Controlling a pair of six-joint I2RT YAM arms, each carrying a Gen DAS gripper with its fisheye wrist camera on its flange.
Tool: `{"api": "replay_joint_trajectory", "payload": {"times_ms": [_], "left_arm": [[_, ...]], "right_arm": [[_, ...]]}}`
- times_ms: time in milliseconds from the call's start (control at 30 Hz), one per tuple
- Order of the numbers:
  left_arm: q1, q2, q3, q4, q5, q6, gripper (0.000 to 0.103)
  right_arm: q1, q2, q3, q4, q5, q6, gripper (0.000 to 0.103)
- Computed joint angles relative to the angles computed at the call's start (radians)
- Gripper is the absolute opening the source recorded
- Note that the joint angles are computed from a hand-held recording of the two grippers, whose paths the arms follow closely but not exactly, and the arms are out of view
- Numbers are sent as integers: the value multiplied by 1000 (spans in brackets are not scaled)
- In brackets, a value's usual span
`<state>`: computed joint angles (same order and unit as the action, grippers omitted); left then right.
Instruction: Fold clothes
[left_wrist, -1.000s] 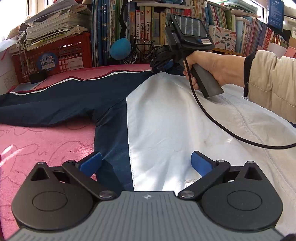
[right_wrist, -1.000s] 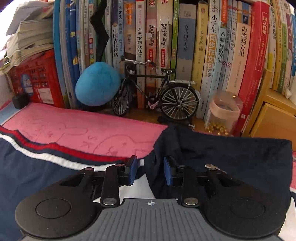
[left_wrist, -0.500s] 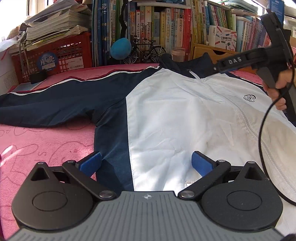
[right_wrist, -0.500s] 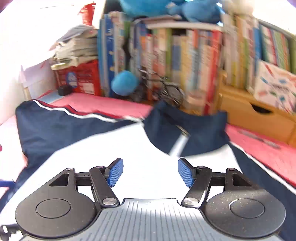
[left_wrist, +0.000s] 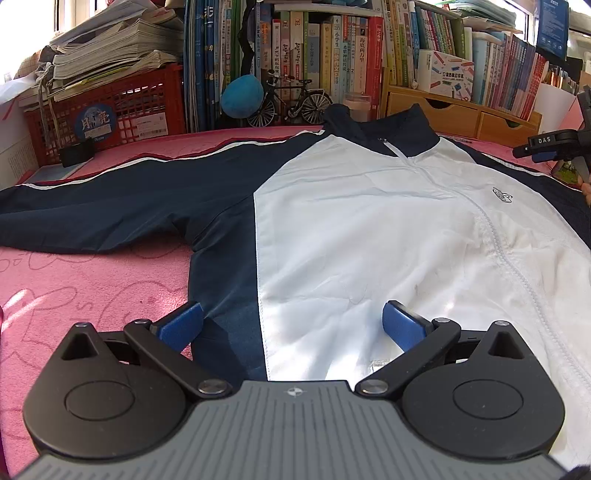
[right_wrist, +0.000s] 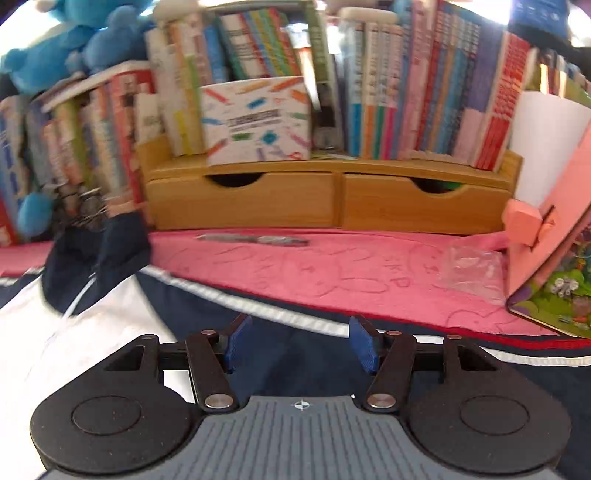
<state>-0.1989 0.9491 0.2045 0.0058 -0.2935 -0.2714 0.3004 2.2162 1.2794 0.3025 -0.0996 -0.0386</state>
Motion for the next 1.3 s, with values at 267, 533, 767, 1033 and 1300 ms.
{"api": "replay_joint_trajectory", "payload": {"times_ms": [267, 533, 767, 1033, 1300], "left_arm": [[-8, -1, 2, -4, -7, -7, 103], [-6, 7, 4, 1, -10, -9, 103], [-10, 2, 4, -2, -8, -8, 103], [-114, -101, 53, -228, -70, -83, 103], [-553, -522, 24, -633, -92, -169, 103]], "right_arm": [[-111, 46, 35, -17, 137, -33, 78], [-123, -247, -337, 81, -155, -55, 63], [-187, -296, -421, 48, -141, -124, 96], [-160, -699, -768, 83, -315, -208, 86], [47, -1063, -1095, -65, -586, -428, 88]]}}
